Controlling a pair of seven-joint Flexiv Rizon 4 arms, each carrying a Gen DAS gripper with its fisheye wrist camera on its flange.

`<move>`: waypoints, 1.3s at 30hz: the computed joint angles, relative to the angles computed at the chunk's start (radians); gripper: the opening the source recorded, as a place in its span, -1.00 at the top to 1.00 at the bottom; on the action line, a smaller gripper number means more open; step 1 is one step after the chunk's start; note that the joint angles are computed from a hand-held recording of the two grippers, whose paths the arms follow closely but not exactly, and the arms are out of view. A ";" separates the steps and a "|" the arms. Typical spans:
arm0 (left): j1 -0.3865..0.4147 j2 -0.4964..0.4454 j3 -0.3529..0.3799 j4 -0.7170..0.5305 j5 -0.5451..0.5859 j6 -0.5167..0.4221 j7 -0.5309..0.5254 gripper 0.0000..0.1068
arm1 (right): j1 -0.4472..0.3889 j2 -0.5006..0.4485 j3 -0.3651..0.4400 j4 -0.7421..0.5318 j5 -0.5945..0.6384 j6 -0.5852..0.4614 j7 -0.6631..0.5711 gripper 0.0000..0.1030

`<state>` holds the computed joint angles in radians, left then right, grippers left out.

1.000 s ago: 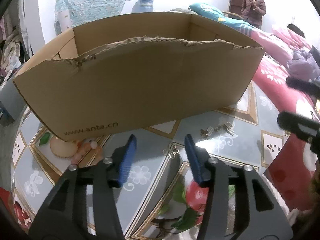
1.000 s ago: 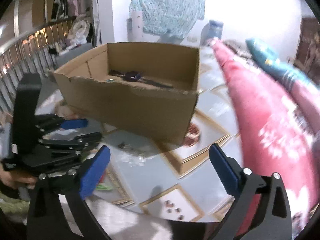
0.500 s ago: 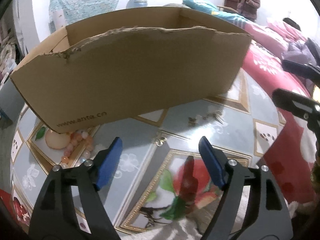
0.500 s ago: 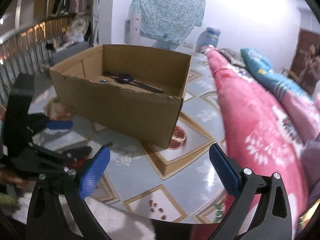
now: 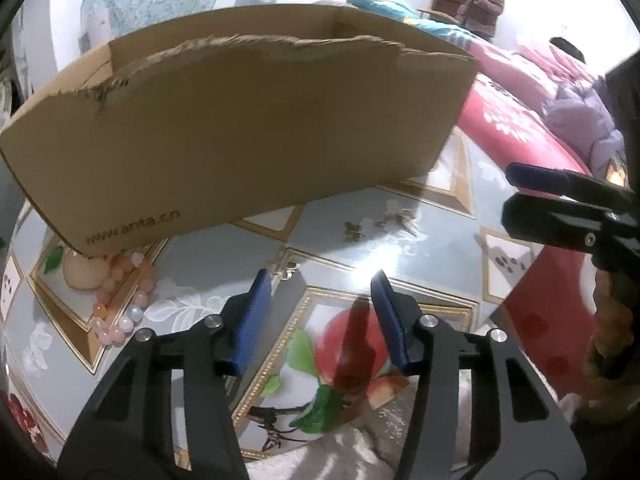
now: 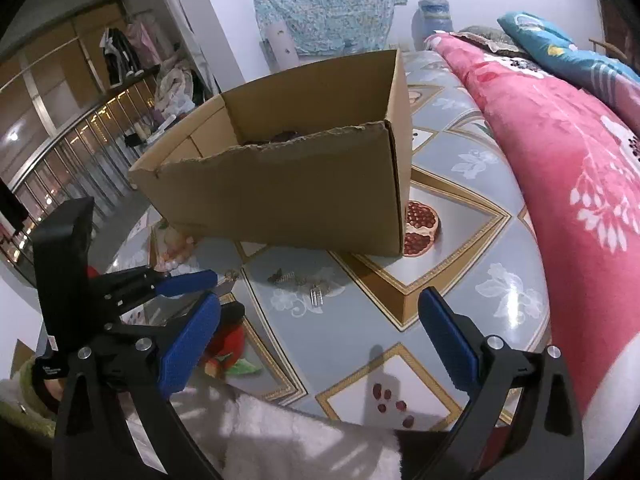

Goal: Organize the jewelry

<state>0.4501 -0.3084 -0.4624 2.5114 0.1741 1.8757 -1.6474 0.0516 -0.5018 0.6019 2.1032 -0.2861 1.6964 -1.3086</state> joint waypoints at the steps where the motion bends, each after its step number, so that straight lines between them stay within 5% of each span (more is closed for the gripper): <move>1: -0.002 -0.002 0.006 -0.001 -0.005 0.003 -0.005 0.24 | -0.006 -0.008 0.008 -0.004 -0.001 -0.001 -0.003 -0.87; 7: 0.067 -0.021 -0.057 -0.021 -0.002 -0.020 0.002 0.64 | -0.031 -0.048 0.049 -0.038 0.007 -0.033 -0.011 -0.87; 17: 0.022 -0.027 -0.024 -0.052 -0.026 -0.046 0.089 0.70 | -0.033 -0.075 0.058 -0.076 0.059 -0.063 -0.031 -0.87; 21: -0.171 0.001 0.167 -0.072 -0.071 -0.052 0.155 0.67 | -0.031 -0.086 0.063 -0.089 0.077 -0.071 -0.049 -0.87; 26: -0.265 -0.018 0.254 -0.101 -0.107 -0.061 0.227 0.58 | -0.030 -0.098 0.069 -0.101 0.100 -0.083 -0.069 -0.87; 31: -0.095 -0.031 0.084 -0.093 -0.104 -0.071 0.275 0.63 | -0.022 -0.096 0.061 -0.105 0.121 -0.075 -0.078 -0.87; 39: -0.114 -0.015 0.092 -0.096 -0.154 -0.102 0.333 0.85 | -0.027 -0.099 0.068 -0.105 0.133 -0.068 -0.079 -0.87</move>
